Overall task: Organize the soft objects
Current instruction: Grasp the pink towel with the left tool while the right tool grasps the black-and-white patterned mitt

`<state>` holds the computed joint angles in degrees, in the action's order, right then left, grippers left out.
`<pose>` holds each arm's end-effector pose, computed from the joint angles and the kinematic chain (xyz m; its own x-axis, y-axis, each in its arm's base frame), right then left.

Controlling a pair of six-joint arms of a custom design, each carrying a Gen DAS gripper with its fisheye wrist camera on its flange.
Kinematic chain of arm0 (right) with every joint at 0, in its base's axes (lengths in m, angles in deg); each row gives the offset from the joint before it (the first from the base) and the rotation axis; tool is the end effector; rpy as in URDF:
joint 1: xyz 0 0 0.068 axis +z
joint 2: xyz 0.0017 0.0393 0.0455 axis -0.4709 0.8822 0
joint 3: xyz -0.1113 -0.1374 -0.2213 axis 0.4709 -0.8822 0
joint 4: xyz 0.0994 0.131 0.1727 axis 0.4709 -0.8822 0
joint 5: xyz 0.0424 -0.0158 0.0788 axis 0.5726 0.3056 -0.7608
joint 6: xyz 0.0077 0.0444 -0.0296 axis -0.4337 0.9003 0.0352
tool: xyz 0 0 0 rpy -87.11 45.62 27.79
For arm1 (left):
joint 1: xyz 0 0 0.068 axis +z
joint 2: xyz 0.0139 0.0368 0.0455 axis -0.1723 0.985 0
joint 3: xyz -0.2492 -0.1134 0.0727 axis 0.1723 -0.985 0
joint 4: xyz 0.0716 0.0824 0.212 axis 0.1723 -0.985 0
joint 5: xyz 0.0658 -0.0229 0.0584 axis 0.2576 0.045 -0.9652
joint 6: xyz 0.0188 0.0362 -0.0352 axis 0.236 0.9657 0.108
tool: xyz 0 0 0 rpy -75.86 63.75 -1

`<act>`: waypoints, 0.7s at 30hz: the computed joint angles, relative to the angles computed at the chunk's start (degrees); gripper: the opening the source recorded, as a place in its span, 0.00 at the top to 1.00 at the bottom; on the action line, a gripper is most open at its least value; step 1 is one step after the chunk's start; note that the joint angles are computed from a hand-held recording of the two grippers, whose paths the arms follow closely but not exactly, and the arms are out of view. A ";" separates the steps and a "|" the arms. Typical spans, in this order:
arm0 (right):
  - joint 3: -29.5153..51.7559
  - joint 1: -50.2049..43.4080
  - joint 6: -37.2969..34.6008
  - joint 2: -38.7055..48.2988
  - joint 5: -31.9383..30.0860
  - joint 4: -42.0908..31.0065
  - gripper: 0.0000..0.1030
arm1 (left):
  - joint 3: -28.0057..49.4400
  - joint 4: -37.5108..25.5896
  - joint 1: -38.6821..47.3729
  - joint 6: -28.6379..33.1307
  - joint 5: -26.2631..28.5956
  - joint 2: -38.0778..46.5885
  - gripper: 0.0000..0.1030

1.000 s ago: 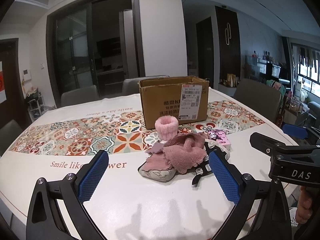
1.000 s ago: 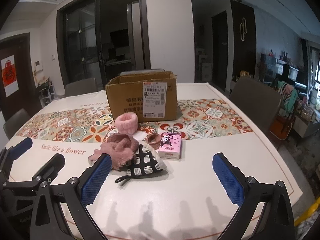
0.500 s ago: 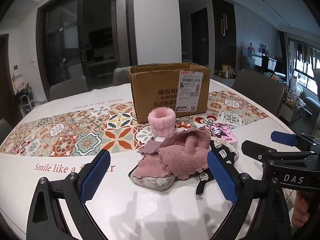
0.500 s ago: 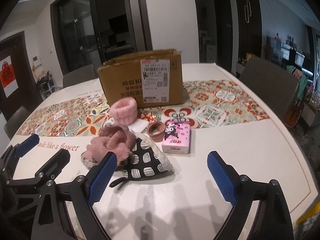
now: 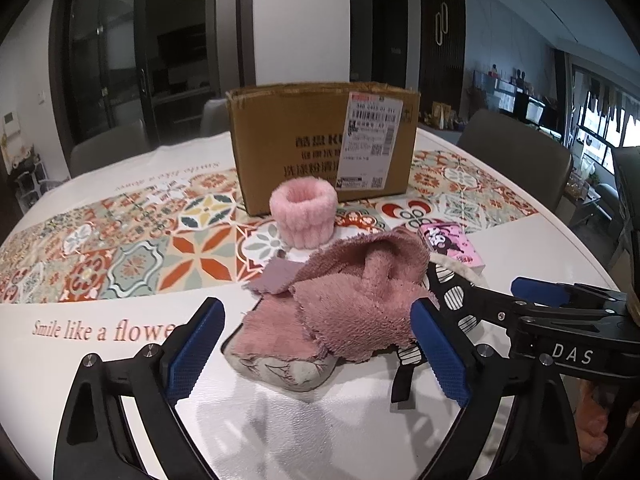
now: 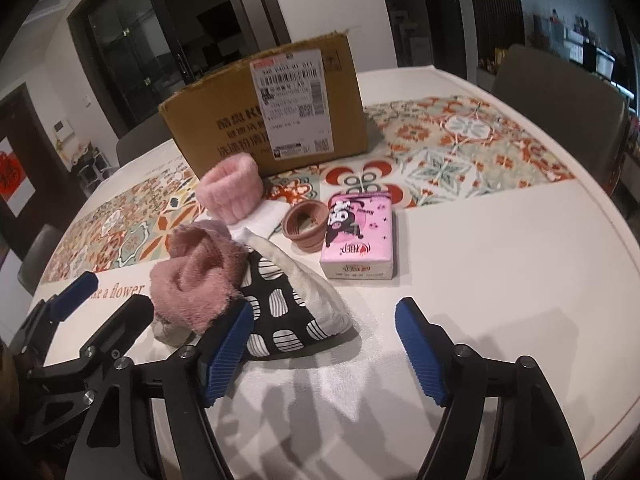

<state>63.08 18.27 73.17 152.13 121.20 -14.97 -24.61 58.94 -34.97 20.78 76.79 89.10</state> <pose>0.2090 0.1900 0.1462 -0.6158 0.4734 -0.6298 0.4274 0.8723 0.2377 0.2983 -0.1470 0.1473 -0.4834 0.3968 -0.7803 0.6351 0.7724 -0.0007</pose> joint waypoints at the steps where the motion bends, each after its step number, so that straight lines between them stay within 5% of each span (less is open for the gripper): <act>1: -0.27 -0.49 -0.46 0.31 -0.68 1.02 0.30 | 0.60 -0.50 0.02 -0.05 0.24 0.62 0.08; 14: -3.03 -4.78 -4.28 2.99 -7.37 11.06 0.44 | 8.10 -7.53 -0.34 -0.53 3.25 7.24 0.31; 21: -3.03 -4.86 -5.01 3.29 -7.77 12.14 0.52 | 10.08 -9.79 -0.22 -1.14 5.42 9.11 0.62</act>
<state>60.05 13.40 68.16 155.42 113.43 -2.82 -14.53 49.15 -35.19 19.64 82.22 98.21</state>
